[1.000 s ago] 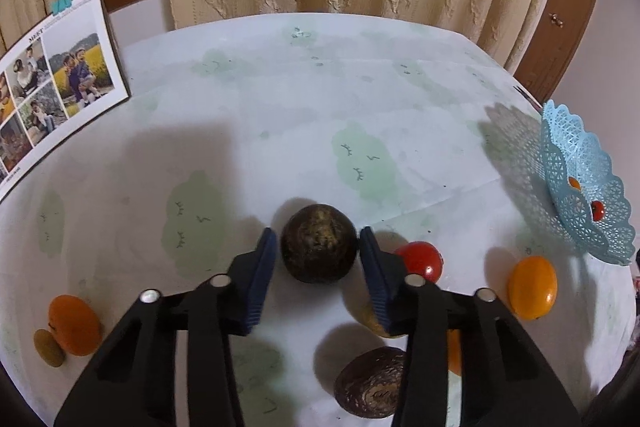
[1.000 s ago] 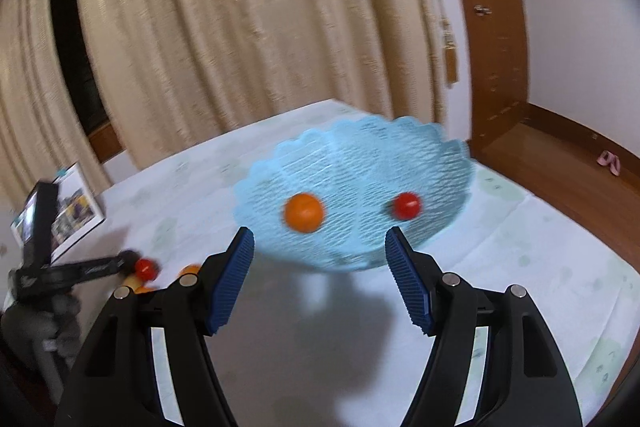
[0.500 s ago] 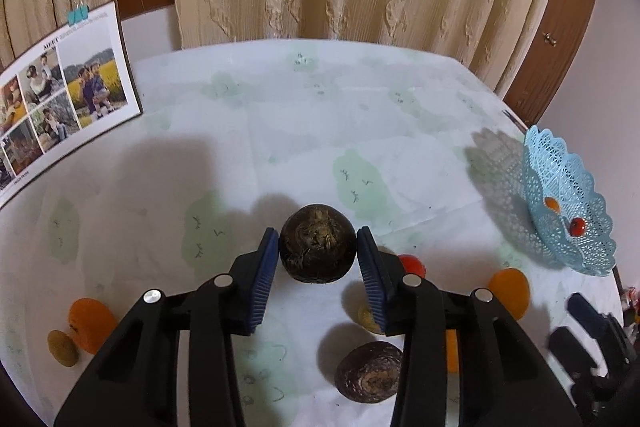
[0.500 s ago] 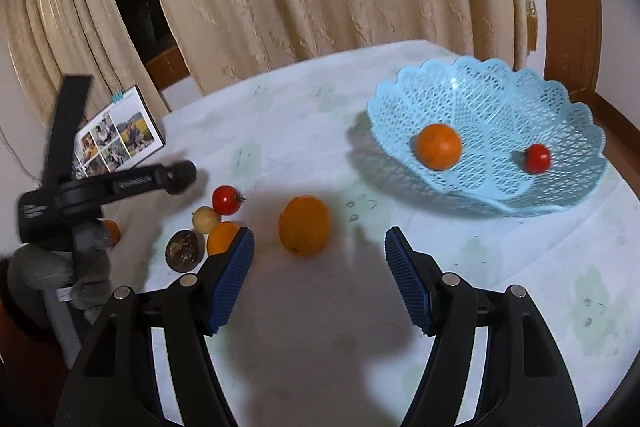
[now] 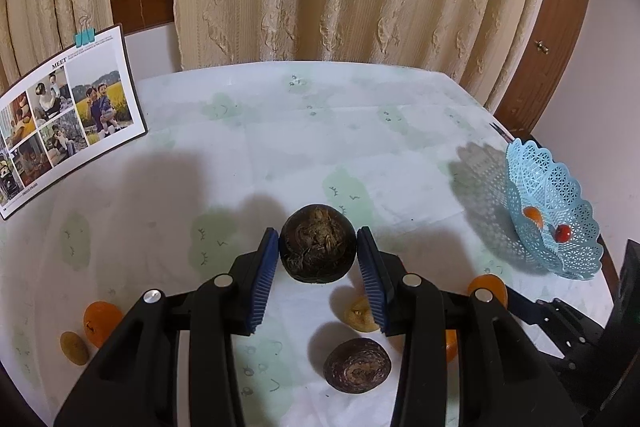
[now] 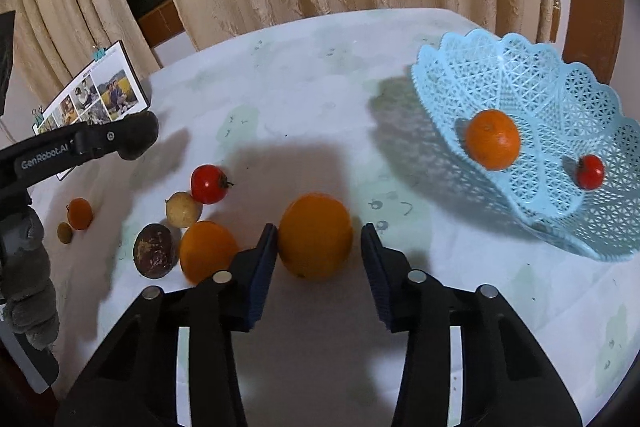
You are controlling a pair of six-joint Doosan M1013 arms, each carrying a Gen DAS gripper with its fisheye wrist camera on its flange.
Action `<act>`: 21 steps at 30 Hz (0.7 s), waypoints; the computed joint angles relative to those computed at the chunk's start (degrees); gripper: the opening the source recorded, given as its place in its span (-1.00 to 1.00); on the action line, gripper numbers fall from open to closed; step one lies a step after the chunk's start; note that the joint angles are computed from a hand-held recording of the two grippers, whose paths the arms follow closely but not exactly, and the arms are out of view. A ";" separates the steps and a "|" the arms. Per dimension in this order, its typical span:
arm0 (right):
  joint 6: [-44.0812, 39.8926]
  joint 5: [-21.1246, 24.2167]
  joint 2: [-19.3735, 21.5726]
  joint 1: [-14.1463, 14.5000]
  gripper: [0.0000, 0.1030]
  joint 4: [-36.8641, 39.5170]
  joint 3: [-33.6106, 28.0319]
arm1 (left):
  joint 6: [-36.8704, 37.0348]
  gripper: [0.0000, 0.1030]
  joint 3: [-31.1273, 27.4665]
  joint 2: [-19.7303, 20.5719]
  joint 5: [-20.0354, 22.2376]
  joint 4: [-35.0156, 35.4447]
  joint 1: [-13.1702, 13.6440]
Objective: Organize fruits
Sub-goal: 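Place the orange into the blue basket and open the right tool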
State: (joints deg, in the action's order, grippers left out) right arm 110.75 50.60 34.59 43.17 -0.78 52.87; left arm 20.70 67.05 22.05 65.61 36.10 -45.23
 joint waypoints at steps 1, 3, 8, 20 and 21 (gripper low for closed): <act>-0.35 0.24 0.20 0.02 -0.24 0.17 -0.26 | 0.01 -0.20 -0.02 0.02 0.03 -0.11 0.01; -0.59 0.40 0.42 0.21 -0.25 -0.38 -0.58 | 0.12 -0.20 -0.13 0.14 0.08 -0.29 0.01; -1.17 -1.47 -0.81 0.27 -0.26 -0.31 1.09 | 0.71 -0.20 -0.37 0.30 0.00 -0.54 -0.11; 8.82 -11.00 -7.22 -1.04 -0.26 -8.84 8.12 | 1.44 -0.20 -0.74 0.48 -0.06 -0.47 -0.43; 10.66 -11.22 -7.56 -1.25 -0.26 -10.40 8.57 | 1.46 -0.20 -0.75 0.49 -0.07 -0.43 -0.49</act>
State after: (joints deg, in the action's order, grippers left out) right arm 121.41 39.38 27.03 41.92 -11.18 61.44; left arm 22.16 66.31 22.54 65.54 35.67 -45.72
